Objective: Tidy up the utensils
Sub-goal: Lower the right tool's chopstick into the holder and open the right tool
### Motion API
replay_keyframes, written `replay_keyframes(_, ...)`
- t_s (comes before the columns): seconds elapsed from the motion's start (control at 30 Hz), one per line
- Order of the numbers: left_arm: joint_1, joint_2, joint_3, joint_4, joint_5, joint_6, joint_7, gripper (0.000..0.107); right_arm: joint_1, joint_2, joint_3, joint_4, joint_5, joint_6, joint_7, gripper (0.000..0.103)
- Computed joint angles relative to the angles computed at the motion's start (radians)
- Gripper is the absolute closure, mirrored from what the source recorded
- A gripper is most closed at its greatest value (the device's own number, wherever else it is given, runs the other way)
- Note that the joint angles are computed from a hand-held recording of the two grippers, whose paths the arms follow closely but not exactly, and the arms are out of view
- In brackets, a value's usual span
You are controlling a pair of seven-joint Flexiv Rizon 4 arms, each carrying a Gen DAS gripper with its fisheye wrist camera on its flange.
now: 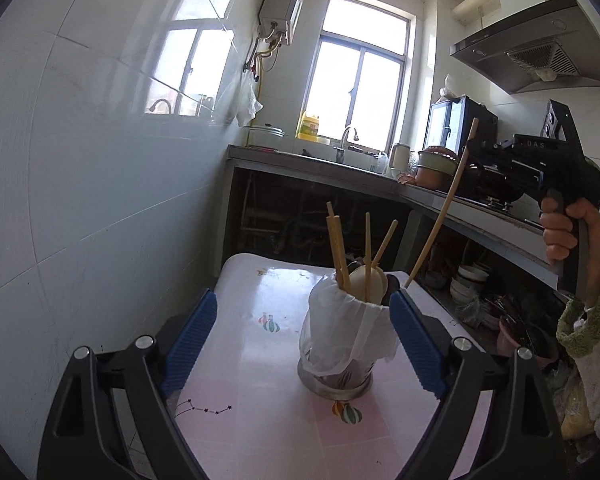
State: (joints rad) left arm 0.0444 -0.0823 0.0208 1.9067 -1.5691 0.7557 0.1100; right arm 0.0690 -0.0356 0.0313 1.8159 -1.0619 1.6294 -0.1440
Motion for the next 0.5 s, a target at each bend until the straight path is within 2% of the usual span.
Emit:
replay_keyframes(0.23, 0.028, -0.022, 0.013, 0.014, 0.054, 0.021, -0.052, 0.018, 0.041, -0.054, -0.013, -0.025, -0.051, -0.116, -0.015, 0.099)
replay_keyframes(0.5, 0.036, -0.031, 0.003, 0.015, 0.081, 0.034, -0.068, 0.014, 0.082, -0.075, 0.004, 0.0, 0.042, -0.184, -0.129, 0.099)
